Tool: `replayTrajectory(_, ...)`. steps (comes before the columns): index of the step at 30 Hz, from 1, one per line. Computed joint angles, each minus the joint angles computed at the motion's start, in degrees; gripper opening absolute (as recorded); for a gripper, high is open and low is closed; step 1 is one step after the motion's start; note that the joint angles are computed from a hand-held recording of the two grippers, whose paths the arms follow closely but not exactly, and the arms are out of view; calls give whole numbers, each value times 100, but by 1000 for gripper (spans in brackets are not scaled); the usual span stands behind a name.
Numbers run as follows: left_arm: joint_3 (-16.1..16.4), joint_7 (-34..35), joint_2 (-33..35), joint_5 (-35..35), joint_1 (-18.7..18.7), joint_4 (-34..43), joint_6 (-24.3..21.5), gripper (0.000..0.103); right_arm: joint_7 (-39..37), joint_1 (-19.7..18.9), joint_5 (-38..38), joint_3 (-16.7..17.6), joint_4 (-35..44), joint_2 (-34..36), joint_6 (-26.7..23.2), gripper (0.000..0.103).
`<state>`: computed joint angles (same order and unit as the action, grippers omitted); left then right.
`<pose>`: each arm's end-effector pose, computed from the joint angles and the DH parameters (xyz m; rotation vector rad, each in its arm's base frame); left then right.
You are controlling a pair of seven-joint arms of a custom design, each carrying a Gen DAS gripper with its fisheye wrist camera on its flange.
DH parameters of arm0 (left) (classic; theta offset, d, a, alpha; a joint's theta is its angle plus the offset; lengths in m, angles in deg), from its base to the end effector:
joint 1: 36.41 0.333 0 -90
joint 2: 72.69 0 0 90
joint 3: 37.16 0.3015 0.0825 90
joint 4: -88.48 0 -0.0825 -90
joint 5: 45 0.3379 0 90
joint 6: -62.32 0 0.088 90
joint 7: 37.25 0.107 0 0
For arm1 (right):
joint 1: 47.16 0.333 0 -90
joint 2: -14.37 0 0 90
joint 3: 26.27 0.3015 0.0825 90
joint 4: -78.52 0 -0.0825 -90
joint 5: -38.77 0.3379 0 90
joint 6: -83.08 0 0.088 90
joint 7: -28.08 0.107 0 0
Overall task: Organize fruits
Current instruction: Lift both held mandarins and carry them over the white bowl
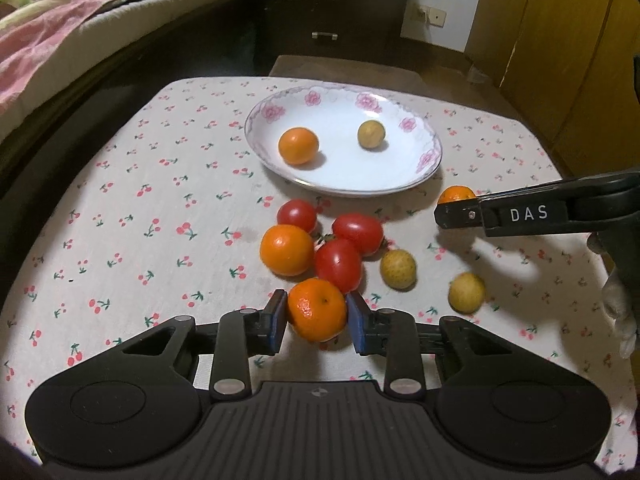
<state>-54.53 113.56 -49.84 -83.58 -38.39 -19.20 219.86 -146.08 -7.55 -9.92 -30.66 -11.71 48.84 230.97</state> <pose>0.6026 -0.1656 0.3669 -1.0819 2.5851 -0.9288 0.5446 0.4124 0.3421 -1.4031 2.0895 -0.5943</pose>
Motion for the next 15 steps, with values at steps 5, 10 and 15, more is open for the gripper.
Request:
replayTrajectory(5,-75,72,-19,-155,38,51,-63,40,132,48,-155,-49,-8,-55,52,30)
replayTrajectory(10,-101,132,24,-263,9,208,-82,40,200,56,-235,-52,22,-56,75,30)
replayTrajectory(15,-110,74,165,-243,-58,459,-92,40,271,62,-311,-78,95,-43,99,30)
